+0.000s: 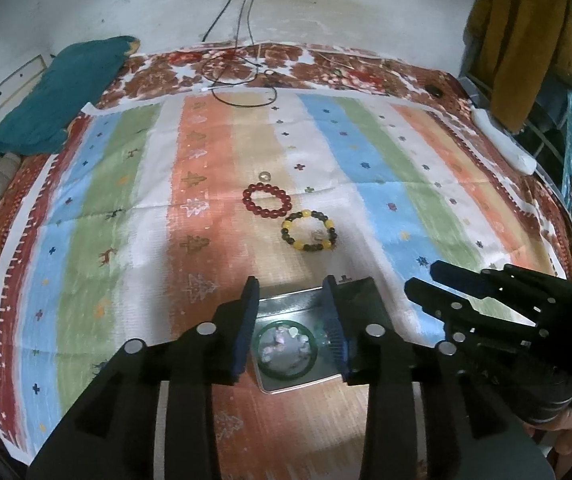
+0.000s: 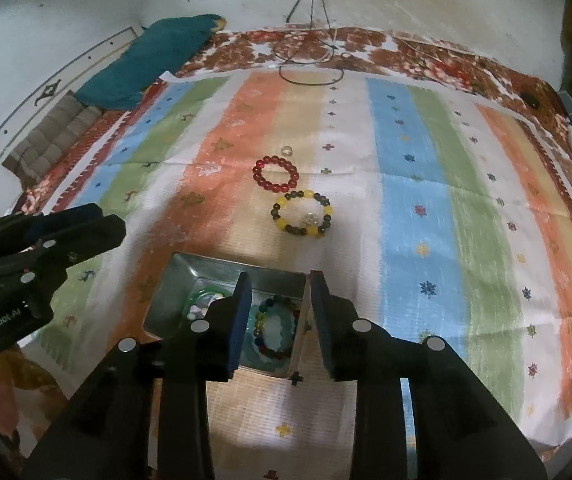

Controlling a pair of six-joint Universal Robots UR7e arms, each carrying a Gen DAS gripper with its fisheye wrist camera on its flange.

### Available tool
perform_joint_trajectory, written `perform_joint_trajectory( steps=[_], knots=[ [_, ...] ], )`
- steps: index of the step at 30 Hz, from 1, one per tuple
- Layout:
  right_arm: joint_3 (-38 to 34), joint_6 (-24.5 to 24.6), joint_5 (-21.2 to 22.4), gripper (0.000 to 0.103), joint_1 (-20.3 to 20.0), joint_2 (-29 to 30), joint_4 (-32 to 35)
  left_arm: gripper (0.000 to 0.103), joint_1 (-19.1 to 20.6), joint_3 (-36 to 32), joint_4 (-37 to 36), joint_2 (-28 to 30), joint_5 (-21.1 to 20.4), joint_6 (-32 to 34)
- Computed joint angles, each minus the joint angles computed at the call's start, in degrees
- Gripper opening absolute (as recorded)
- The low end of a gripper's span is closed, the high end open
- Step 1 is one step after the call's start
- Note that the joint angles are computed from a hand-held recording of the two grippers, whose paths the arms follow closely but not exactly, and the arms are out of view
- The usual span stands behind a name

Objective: Organize jewelry
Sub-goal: 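Open the left tool over the tin while the right tool releases the multicolour bracelet into it, then move both tools forward to the red bead and yellow-black bead bracelets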

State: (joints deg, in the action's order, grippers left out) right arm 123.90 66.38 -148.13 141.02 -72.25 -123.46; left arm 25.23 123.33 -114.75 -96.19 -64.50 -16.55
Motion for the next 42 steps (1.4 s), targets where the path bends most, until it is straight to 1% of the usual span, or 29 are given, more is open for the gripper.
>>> perform_joint_trajectory(
  steps=[4, 8, 11, 13, 16, 20, 23, 25, 27, 29, 30, 33, 37, 42],
  knots=[
    [0.0, -0.2, 0.2, 0.036, -0.7, -0.3, 0.3, 0.04, 1.0, -0.5, -0.2, 0.9, 0.8, -0.2],
    [-0.5, -1.1, 0.4, 0.037, -1.9, -0.2, 1.2, 0.046, 1.4, -0.7, -0.8, 1.7, 3.2, -0.2],
    [-0.8, -1.4, 0.2, 0.042, -3.0, -0.3, 2.2, 0.05, 2.6, -1.6, -1.2, 3.0, 3.1, -0.1],
    [-1.0, -1.6, 0.3, 0.043, -3.7, -0.3, 2.6, 0.052, 3.4, -2.2, -1.4, 4.0, 3.2, -0.2],
    [-1.3, -3.6, 0.2, 0.043, -4.6, -0.2, 2.0, 0.057, 3.9, -2.8, -1.7, 5.7, 3.8, 0.1],
    [-1.4, -5.2, -0.3, 0.052, -6.0, -0.4, 1.3, 0.065, 4.6, -3.7, -2.6, 8.7, 4.9, 1.2],
    [-1.5, -5.7, -0.6, 0.055, -7.4, -0.9, 1.9, 0.069, 5.6, -4.6, -2.6, 10.3, 6.3, 1.4],
    [-1.5, -5.9, -0.7, 0.057, -8.2, -1.2, 2.1, 0.07, 6.3, -5.3, -3.0, 11.3, 6.7, 1.5],
    [-1.4, -7.3, -0.6, 0.06, -9.3, -1.3, 0.9, 0.072, 7.2, -6.2, -3.2, 12.6, 6.7, 1.9],
    [-1.4, -8.5, -0.5, 0.067, -10.0, -1.2, 0.2, 0.073, 7.8, -6.9, -3.4, 13.8, 6.9, 2.0],
    [-1.5, -8.9, -0.3, 0.068, -10.3, -1.1, -0.1, 0.074, 8.0, -7.2, -3.5, 14.3, 6.9, 2.1],
    [-1.2, -10.9, 0.4, 0.069, -11.4, -1.2, -2.1, 0.078, 8.9, -8.0, -3.8, 16.7, 7.4, 2.9],
    [-1.0, -12.8, 0.5, 0.071, -12.9, -1.3, -4.1, 0.079, 10.0, -9.1, -4.3, 19.1, 8.9, 3.1],
    [-0.5, -14.2, 0.8, 0.071, -15.0, -1.6, -5.4, 0.08, 11.3, -10.4, -5.2, 21.5, 8.6, 4.2]
  ],
)
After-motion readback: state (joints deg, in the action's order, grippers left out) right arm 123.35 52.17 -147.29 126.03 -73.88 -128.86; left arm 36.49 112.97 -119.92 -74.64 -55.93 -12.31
